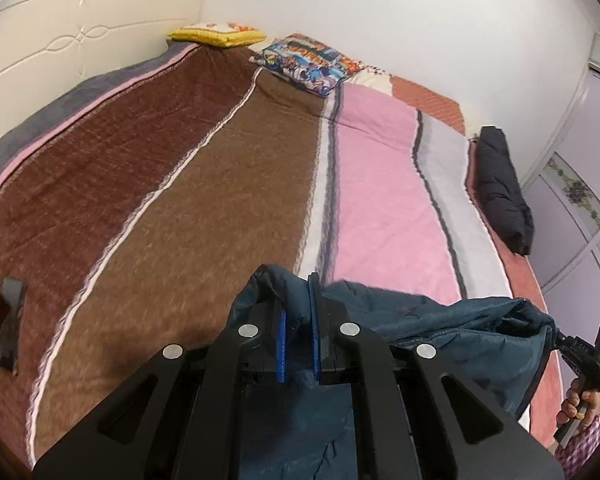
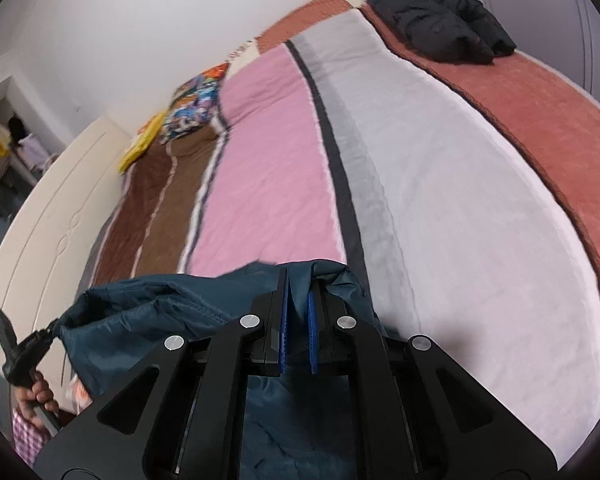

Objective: Fold large clothes
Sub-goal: 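Lift the folded jacket with both tools and carry it along the bed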

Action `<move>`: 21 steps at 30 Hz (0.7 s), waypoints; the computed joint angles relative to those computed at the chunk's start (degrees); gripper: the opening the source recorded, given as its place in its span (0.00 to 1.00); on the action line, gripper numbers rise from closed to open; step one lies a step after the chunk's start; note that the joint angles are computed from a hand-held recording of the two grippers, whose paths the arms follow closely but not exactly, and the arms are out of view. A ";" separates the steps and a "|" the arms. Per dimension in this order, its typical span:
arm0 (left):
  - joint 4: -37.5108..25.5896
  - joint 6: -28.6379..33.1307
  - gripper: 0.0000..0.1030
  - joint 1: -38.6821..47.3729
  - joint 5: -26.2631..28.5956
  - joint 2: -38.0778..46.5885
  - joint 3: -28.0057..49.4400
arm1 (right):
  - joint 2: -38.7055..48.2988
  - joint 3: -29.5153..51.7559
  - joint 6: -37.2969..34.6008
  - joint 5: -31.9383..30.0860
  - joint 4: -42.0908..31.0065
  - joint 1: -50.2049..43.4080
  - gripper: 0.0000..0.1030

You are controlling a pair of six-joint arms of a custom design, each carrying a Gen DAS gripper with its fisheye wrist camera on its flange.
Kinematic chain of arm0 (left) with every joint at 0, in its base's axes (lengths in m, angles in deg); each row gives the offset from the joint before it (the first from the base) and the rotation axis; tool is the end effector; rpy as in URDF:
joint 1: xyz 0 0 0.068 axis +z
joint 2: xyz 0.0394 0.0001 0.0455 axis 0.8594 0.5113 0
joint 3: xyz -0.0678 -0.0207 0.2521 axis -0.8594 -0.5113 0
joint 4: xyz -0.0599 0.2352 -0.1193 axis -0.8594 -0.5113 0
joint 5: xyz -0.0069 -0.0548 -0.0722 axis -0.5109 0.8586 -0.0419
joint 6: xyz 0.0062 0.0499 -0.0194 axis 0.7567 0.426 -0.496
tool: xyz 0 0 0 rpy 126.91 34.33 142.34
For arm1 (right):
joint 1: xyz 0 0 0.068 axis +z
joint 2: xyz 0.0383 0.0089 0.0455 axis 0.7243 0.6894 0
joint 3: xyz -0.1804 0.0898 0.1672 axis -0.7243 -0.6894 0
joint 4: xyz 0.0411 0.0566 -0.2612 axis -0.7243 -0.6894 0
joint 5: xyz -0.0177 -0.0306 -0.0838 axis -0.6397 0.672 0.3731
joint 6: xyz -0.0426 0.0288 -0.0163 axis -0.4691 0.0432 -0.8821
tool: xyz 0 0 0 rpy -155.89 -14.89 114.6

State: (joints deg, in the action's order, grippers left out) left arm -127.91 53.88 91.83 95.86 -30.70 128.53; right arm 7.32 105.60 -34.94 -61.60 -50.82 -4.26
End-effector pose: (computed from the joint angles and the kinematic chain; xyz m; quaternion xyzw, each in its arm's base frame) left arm 0.1746 0.0868 0.2651 -0.0425 0.9145 -0.1527 0.3723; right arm 0.1183 -0.1057 0.2385 0.1945 0.8884 0.1906 0.3697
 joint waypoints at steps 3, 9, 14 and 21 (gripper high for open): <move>9.52 -6.72 0.09 -6.63 -5.16 5.50 -1.51 | 4.74 -3.53 11.09 7.05 14.63 9.51 0.08; 24.04 -12.80 0.09 -14.76 -13.42 20.82 -2.05 | 20.56 -6.68 19.58 14.97 35.16 18.39 0.08; 31.25 -15.18 0.09 -17.70 -17.11 31.04 -1.16 | 31.66 -7.29 20.73 18.33 45.90 20.90 0.08; 38.29 -17.00 0.10 -20.82 -20.61 38.26 -3.15 | 41.59 -8.25 20.46 22.75 53.84 24.15 0.08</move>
State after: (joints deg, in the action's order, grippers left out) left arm -89.62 36.88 71.01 75.24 7.56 125.38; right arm 48.90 97.35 -14.47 -38.84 3.03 19.90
